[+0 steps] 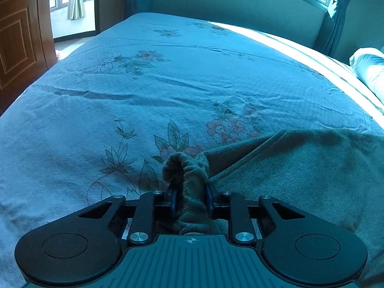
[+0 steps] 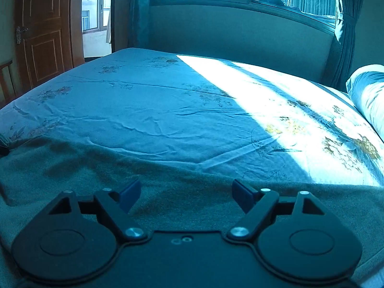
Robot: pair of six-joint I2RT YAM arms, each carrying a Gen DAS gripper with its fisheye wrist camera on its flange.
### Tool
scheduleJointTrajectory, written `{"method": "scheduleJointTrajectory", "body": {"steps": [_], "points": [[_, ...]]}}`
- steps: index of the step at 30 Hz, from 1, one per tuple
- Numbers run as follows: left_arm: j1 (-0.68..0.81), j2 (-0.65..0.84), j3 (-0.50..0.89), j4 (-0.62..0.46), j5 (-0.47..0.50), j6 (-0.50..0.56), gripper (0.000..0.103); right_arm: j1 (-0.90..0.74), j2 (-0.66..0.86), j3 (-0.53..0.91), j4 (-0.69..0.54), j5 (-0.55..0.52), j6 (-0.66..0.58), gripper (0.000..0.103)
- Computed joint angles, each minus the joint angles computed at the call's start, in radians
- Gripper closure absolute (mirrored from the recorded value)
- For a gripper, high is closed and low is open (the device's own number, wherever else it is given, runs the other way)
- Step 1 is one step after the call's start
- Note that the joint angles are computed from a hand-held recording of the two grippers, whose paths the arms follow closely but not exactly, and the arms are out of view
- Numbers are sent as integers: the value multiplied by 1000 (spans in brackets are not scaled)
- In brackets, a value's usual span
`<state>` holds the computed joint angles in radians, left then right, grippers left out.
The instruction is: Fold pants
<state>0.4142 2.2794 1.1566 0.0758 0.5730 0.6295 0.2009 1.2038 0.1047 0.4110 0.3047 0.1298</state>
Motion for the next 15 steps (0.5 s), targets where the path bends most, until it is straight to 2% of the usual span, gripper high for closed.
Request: {"method": "scheduleJointTrajectory", "body": {"steps": [2, 5, 8, 11, 12, 14, 15], "points": [[17, -13, -9, 8, 32, -9, 85, -74, 76, 35, 47, -85, -111, 41], [41, -12, 22, -37, 72, -12, 86, -172, 160, 104, 38, -222, -247, 41], [33, 4, 50, -66, 53, -5, 85, -227, 246, 170, 29, -328, -337, 42], [19, 26, 69, -72, 28, -6, 85, -238, 364, 282, -57, -357, -387, 47], [16, 34, 76, -74, 24, -8, 84, -220, 405, 308, -74, -318, -400, 47], [11, 49, 81, -51, 14, -11, 76, -224, 462, 332, -73, -333, -391, 46], [9, 61, 91, -50, 13, -12, 75, -228, 472, 335, -71, -351, -393, 52]]}}
